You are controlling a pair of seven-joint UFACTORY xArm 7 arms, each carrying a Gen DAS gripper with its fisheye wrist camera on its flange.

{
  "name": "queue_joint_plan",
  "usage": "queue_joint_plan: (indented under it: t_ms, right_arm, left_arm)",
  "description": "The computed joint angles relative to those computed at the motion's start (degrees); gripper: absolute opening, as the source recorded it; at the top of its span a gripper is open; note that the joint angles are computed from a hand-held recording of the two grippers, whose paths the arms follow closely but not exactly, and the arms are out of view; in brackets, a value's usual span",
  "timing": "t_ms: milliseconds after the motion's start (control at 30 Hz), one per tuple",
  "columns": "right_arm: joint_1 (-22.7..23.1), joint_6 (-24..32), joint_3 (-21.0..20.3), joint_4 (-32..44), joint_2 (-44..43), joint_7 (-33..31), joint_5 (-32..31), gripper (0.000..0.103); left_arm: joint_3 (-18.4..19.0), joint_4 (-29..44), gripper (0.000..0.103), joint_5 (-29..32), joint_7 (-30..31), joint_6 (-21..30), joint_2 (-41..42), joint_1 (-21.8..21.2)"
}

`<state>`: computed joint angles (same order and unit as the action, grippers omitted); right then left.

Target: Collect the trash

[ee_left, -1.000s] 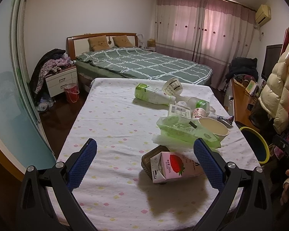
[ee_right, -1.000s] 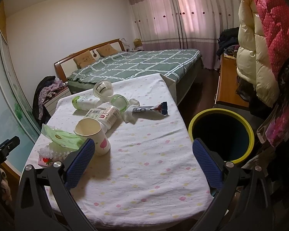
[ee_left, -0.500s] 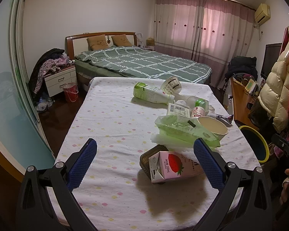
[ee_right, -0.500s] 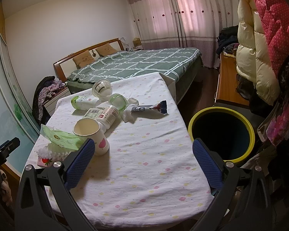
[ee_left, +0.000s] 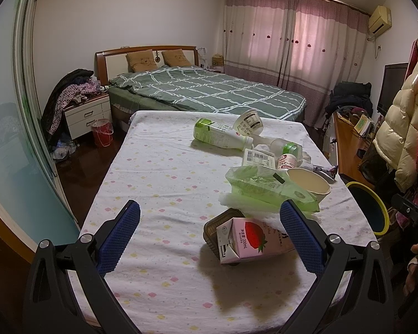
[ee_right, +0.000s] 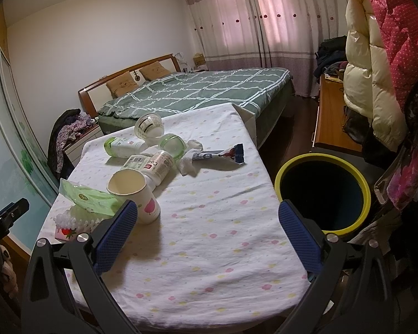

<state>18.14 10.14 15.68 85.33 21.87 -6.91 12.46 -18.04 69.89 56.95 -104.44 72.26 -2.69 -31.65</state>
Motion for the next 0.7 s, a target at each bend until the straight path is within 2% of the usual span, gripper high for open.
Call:
queue_joint_plan:
  t_ms: [700]
  right_arm:
    - [-0.07,0.43,0.03,0.45,0.36,0.04,0.02,0.097]
  left_arm:
    - [0.48,-0.33,0.099,-0.69,0.22,-1.06,0.20,-0.01]
